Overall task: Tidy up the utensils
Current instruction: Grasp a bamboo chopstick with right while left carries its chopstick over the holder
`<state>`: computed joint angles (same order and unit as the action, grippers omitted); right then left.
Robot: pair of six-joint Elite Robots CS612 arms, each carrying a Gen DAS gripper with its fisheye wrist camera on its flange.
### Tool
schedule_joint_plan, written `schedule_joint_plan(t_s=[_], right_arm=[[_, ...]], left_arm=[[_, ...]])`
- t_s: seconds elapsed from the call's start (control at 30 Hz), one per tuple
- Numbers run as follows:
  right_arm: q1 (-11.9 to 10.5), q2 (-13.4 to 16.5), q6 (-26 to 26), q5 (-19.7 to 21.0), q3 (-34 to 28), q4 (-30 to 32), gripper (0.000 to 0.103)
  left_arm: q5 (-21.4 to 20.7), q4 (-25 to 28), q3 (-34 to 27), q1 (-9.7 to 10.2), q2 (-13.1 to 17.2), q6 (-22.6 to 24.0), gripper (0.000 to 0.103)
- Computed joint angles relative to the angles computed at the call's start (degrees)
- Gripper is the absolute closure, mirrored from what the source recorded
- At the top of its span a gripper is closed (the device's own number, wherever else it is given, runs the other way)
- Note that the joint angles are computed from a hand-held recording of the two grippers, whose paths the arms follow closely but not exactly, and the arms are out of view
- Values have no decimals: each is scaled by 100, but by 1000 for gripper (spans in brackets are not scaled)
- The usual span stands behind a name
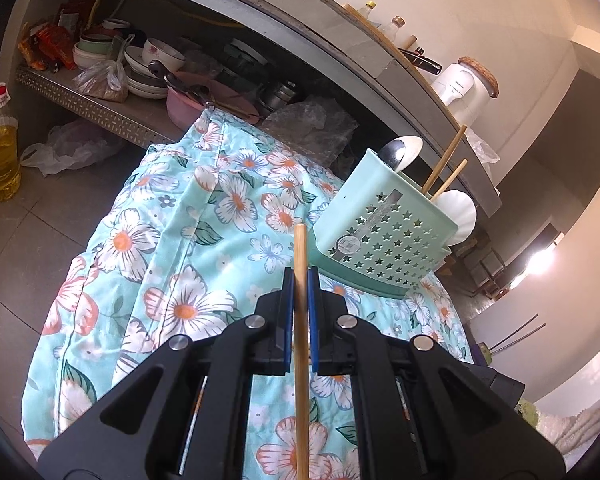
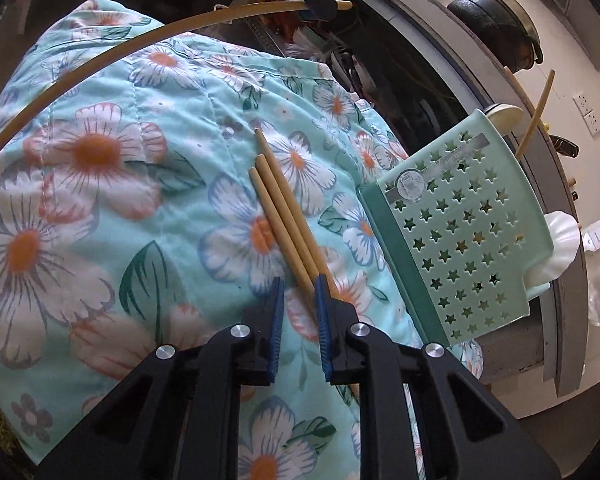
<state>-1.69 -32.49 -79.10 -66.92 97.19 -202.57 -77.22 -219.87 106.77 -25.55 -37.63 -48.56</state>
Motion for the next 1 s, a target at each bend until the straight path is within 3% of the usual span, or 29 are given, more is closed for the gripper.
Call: schedule_joint_plan(t_s=[0.3, 0.53, 0.73, 1.0], right_arm=[[52, 148, -181, -31, -51, -435, 90], [-74, 48, 287, 328, 61, -638, 95], [-289, -363, 1969, 707, 64, -41, 96], [-711, -690, 4296, 1791, -229, 1078, 97]], left_arm=[[6, 3, 7, -4, 3, 13, 98], [86, -10, 16, -24, -21, 46, 98], [202, -235, 7, -53, -100, 207, 98], [19, -682, -265, -134, -204, 1010, 98]])
